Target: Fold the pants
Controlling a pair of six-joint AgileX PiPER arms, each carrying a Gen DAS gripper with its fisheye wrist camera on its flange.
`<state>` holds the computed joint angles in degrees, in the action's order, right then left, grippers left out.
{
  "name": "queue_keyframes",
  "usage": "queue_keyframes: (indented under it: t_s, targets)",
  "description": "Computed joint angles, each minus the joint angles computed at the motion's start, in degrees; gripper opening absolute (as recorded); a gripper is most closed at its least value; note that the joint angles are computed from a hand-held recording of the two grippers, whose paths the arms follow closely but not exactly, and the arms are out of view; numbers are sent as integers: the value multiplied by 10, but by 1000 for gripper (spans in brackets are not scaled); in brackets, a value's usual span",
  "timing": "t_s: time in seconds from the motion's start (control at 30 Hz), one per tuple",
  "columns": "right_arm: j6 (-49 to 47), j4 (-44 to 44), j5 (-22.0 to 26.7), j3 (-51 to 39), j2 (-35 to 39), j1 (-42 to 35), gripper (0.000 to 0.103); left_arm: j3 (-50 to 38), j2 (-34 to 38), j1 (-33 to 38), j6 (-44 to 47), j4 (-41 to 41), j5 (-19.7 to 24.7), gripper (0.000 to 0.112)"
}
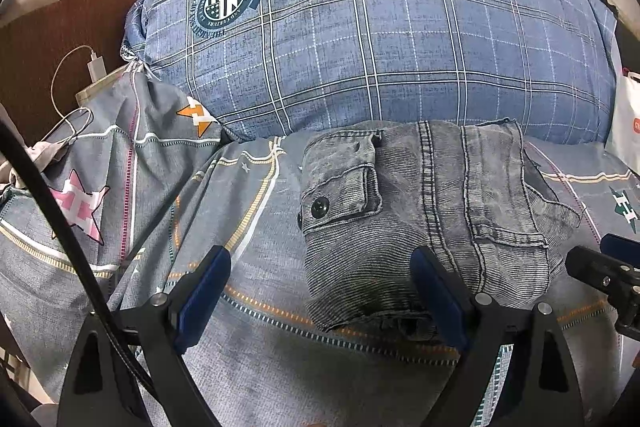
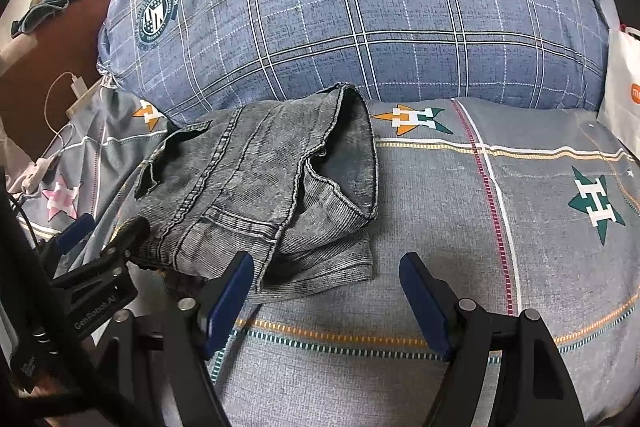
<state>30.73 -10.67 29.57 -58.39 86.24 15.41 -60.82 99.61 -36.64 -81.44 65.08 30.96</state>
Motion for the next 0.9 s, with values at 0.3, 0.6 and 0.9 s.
queue_keyframes:
  t_s: [0.3, 0.6, 0.9]
  targets:
    - [6, -4, -1, 0, -2, 1, 78, 12, -15, -4, -35, 37, -2, 91]
    - [4, -1, -2, 1, -5, -3, 78, 4, -8, 5, -1, 5, -14, 91]
    - [9, -8, 1, 0, -3, 1, 78, -4, -8, 11, 55, -51, -20, 91]
